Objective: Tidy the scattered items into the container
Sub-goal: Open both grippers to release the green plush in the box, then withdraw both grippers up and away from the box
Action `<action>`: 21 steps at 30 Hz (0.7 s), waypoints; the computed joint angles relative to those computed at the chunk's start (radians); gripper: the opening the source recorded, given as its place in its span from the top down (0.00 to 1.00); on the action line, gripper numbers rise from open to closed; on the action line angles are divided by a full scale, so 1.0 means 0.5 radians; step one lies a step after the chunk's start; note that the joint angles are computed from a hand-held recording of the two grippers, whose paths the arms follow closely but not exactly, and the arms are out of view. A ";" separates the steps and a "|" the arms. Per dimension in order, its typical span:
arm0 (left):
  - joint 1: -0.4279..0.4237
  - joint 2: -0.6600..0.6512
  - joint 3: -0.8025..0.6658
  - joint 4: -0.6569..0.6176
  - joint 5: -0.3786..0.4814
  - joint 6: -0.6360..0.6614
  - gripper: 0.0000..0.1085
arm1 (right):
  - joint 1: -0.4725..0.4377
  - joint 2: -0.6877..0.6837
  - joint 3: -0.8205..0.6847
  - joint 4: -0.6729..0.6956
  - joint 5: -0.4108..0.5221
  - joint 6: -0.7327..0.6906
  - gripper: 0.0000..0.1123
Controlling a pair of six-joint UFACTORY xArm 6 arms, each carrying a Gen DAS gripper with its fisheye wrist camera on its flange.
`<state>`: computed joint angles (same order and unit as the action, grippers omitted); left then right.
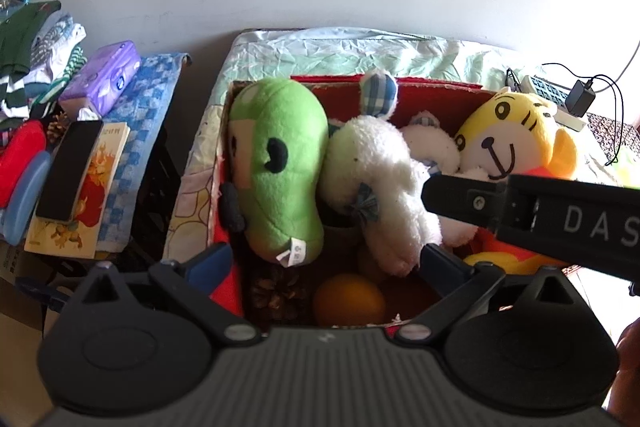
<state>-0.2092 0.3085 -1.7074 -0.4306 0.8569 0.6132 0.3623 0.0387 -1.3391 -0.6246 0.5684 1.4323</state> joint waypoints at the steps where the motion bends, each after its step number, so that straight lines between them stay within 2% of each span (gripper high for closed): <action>1: -0.001 -0.011 0.008 0.006 -0.008 -0.002 0.07 | 0.000 -0.013 0.011 -0.004 -0.008 -0.004 0.76; 8: -0.015 -0.149 0.185 0.067 -0.168 0.003 0.06 | 0.002 -0.089 0.098 -0.015 -0.096 -0.107 0.75; 13: -0.007 -0.241 0.280 -0.010 -0.175 0.031 0.06 | -0.045 -0.206 0.279 0.033 -0.330 -0.220 0.75; 18: -0.051 -0.455 0.552 -0.151 -0.337 0.142 0.06 | -0.116 -0.421 0.538 0.053 -0.587 -0.354 0.75; 21: -0.091 -0.601 0.709 -0.284 -0.386 0.227 0.06 | -0.175 -0.587 0.720 0.161 -0.711 -0.509 0.75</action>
<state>-0.2547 0.0079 -1.3528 -0.5725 0.6639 0.7267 0.2750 -0.2546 -0.9793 -0.5440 0.2131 1.1779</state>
